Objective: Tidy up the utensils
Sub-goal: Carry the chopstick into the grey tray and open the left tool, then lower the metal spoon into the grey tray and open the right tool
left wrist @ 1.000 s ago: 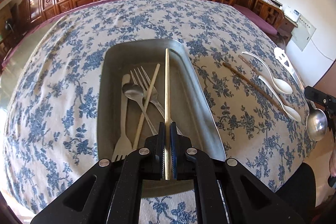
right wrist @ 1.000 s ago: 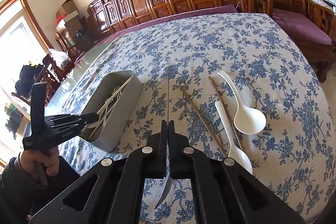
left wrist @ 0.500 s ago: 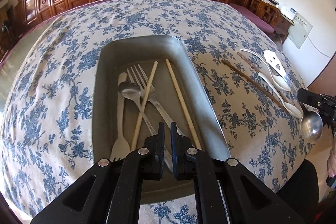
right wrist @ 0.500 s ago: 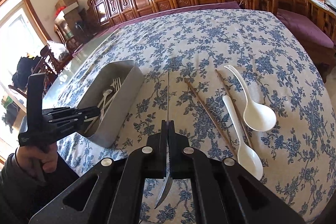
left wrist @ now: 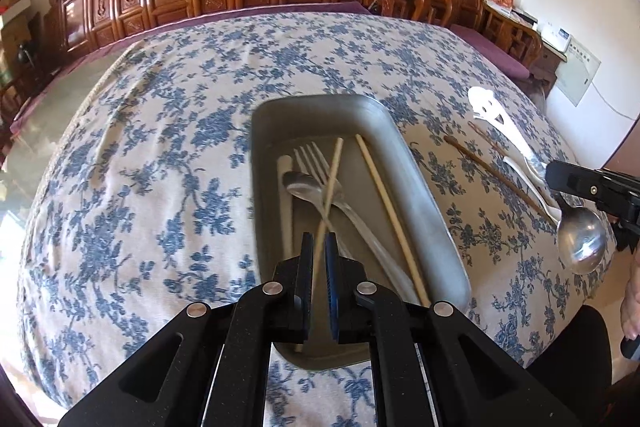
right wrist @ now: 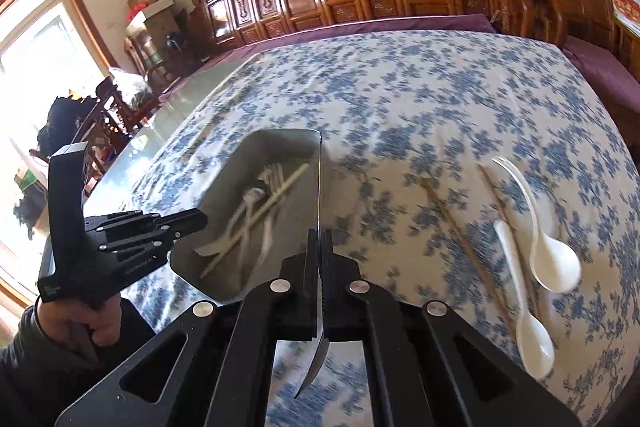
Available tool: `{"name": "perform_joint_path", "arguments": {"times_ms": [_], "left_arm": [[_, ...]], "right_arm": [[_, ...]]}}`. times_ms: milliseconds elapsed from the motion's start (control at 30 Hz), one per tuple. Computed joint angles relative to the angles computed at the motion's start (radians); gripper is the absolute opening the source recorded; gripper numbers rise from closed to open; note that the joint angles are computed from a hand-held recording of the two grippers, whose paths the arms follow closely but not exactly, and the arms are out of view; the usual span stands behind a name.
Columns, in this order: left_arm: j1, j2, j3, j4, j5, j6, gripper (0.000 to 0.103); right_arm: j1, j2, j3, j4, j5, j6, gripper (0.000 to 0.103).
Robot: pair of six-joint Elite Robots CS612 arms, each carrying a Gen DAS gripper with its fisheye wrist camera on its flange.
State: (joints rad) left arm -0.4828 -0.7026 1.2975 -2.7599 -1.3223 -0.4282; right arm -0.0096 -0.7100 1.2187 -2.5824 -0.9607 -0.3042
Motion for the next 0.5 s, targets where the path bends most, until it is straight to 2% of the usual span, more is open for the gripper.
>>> {"name": "perform_joint_path", "arguments": {"times_ms": [300,400,500], "left_arm": [[0.015,-0.026,0.043,-0.038,0.038,-0.012,0.007],[0.020,-0.030,0.049,-0.045,0.036,-0.017,0.013],[0.023,-0.035,0.057,-0.053,0.041,-0.015,0.013]], "right_arm": [[0.045,0.029,-0.066,0.037,-0.001,0.000,0.002],[0.056,0.040,-0.089,0.049,-0.005,0.000,0.002],[0.067,0.050,-0.107,0.060,-0.008,0.001,0.002]]}}
